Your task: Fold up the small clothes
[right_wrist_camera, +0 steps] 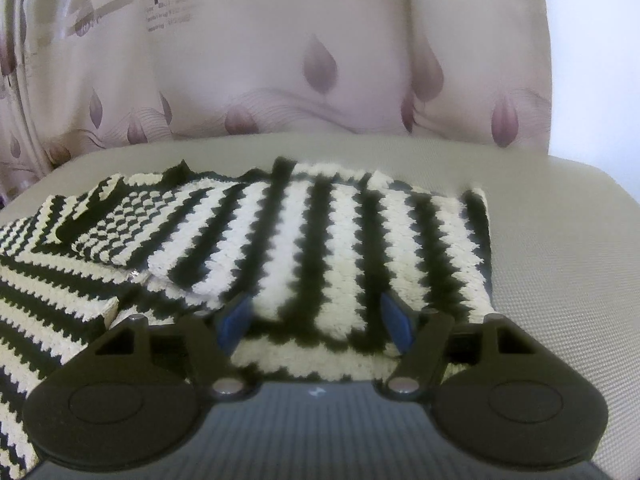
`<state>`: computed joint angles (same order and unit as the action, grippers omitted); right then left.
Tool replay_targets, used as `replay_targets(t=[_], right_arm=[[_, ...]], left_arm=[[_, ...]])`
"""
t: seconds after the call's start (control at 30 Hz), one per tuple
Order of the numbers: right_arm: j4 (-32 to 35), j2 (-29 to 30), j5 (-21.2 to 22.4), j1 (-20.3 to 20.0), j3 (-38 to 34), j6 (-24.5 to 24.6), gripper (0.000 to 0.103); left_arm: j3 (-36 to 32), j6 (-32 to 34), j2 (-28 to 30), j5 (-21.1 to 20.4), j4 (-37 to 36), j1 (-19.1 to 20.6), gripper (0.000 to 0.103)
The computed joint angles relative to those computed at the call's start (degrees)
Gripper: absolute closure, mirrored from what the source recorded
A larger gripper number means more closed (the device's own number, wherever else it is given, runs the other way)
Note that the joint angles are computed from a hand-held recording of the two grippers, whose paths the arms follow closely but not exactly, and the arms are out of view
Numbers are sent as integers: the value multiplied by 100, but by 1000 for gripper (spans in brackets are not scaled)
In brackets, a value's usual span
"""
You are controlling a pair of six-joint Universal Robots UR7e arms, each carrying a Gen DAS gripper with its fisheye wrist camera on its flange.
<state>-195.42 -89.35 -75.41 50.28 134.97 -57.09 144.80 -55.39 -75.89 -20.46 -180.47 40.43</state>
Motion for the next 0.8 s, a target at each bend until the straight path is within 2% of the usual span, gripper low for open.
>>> replay_targets(t=[0.17,0.33,0.53,0.63,0.8], right_arm=[[491,-182,401,-200,-86,188,33],[1228,-495,1239,-582,-148,359,33],[2309,-791,2271,-1066,-416,831,33],[2738,-846,2688,-1278,-554,1092,33],[3198,-875,3147,-1515,-681,1281,33]], left_arm=[[-833,717,773,3,-258,-770,94],[-2196,1821,1939,-620,-710,-1145,94],[-3991,2547,3494,-1762,-688,-1275,94],[-4886,2507,4277,-2420,-470,-1212,94],[-6179,2587,5509,-3193,-78,-1097,94]])
